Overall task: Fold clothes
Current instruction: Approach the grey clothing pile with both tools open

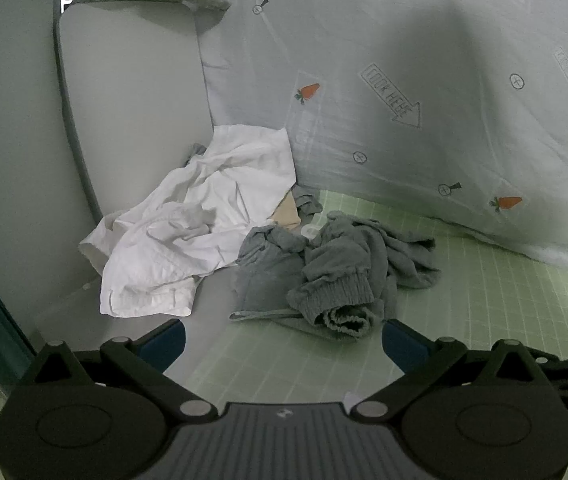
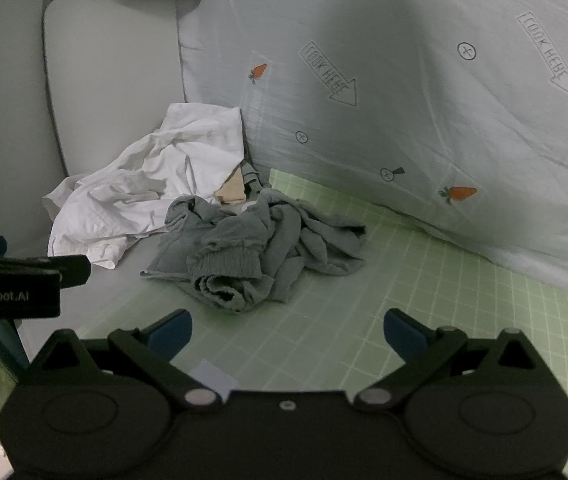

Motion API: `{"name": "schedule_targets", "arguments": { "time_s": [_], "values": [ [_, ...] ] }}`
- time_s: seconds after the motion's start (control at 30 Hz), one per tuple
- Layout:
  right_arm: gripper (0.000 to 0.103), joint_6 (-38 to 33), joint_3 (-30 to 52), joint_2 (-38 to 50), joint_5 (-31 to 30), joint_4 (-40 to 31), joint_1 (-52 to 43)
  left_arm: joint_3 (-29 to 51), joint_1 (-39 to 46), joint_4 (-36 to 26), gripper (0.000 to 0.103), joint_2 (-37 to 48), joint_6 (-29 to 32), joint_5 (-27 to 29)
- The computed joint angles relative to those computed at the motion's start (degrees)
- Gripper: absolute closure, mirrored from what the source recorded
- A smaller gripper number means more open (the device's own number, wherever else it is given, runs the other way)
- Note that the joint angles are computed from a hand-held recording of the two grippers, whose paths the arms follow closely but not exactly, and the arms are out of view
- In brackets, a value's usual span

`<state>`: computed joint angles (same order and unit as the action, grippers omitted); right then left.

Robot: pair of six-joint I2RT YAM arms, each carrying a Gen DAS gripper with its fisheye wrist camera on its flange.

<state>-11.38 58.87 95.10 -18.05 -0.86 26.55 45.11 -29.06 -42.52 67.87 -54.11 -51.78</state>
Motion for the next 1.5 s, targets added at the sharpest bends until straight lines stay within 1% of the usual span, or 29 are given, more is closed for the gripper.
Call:
{"name": "schedule_targets", "arguments": {
  "time_s": [0.2, 0.3, 0.33, 0.47, 0.83, 1.2, 1.43, 1.47, 1.5],
  "values": [
    [0.000, 0.2, 0.3, 0.3, -0.5, 0.1, -0.4, -1.0, -0.4, 1.0, 0.000, -0.6, 0.2, -0.5],
    [0.000, 0.2, -0.3, -0.2, -0.3, 0.3, -0.2, -1.3, 0.8, 2.1, 0.000, -1.0, 1.6, 0.2],
    [0.000, 0.2, -0.6, -0.4, -0.1, 0.5, -0.1, -1.0, 0.3, 0.7, 0.000, -1.5, 0.7, 0.0],
    [0.000, 0.0, -0.6, -0.4, 0.0, 0.4, 0.0, 1.1, -0.7, -1.2, 0.000, 0.6, -0.4, -0.6],
    [0.000, -0.1, -0.7, -0.5, 1.0, 0.5, 0.7, 2.1, 0.1, -1.1, 0.000, 1.0, 0.9, 0.3],
    [0.000, 0.0, -0.2, 0.2, 1.0, 0.5, 0.5, 2.6, 1.5, 0.5, 0.000, 2.0, 2.9, 1.2],
    [0.000, -0.1, -0.4, 0.0, 1.0, 0.5, 0.6, 2.8, 0.9, -0.2, 0.000, 2.3, 2.0, 0.9],
    [0.000, -0.1, -0.4, 0.0, 1.0, 0.5, 0.6, 2.7, 0.8, 0.0, 0.000, 2.2, 2.3, 1.0],
    [0.000, -0.1, -0.4, 0.1, 1.0, 0.6, 0.6, 2.0, 1.1, 1.5, 0.000, 1.4, 4.1, 1.8]
  ]
}}
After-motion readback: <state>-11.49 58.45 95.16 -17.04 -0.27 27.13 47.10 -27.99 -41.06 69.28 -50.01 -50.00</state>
